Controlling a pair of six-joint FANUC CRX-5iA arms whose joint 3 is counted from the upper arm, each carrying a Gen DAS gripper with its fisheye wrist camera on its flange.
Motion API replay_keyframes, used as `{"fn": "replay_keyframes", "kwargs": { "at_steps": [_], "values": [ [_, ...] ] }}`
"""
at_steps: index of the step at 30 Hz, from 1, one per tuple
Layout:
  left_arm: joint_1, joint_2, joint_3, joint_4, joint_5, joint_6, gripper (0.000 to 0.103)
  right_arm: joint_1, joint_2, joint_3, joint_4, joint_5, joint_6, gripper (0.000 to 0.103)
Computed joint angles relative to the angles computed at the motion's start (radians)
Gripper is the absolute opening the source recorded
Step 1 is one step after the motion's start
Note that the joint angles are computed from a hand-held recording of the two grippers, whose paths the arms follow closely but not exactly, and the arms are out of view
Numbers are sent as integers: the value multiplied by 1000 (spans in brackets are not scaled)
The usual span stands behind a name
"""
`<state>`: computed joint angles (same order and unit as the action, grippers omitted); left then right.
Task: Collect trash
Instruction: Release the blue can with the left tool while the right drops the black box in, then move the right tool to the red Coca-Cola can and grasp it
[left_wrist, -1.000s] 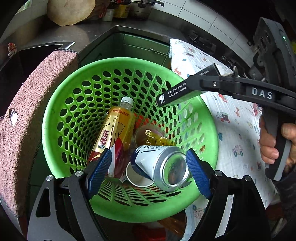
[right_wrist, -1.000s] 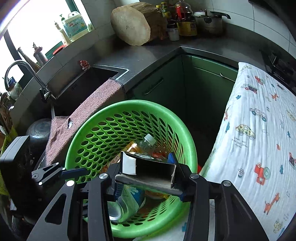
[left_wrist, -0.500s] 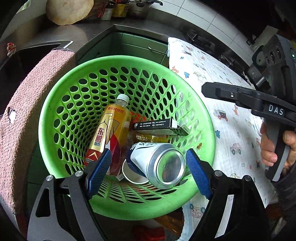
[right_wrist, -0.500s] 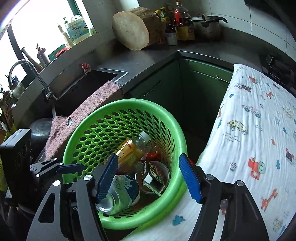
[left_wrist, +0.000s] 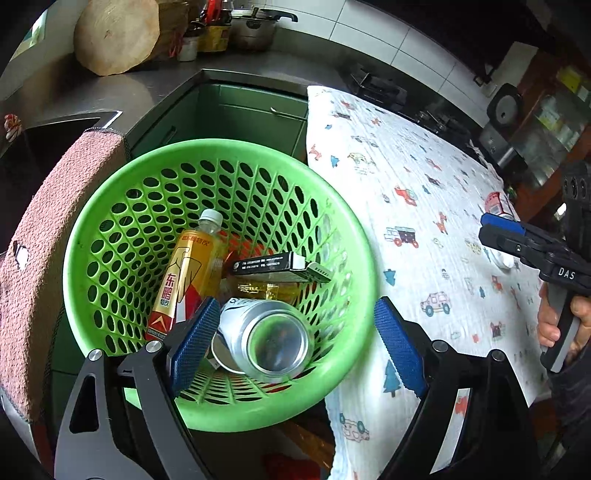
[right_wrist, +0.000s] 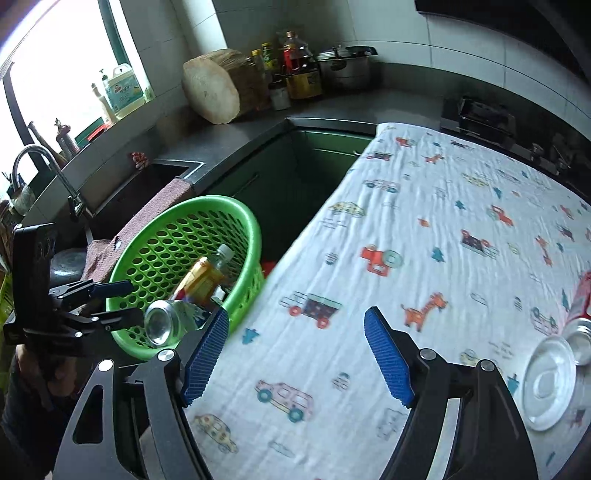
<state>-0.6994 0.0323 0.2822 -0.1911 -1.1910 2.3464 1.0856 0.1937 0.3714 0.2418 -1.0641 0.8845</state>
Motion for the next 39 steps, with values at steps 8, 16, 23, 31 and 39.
{"fn": "replay_keyframes", "kwargs": {
  "at_steps": [8,16,23,31,39],
  "values": [
    [-47,92,123,-4,-14,-28,85,-93,-123,-131,122,-75,-160,81],
    [-67,174,228,13,-31,-73,89,-275,-97,-77,110,-193,-250,84],
    [-68,237,315,22,-66,-113,93,-394,-37,-12,20,-232,-263,84],
    [-72,313,410,37,-110,-156,94,-461,29,49,-81,-243,-245,84],
    [-81,385,509,50,-144,-195,94,-488,62,80,-136,-262,-227,75]
  ]
}}
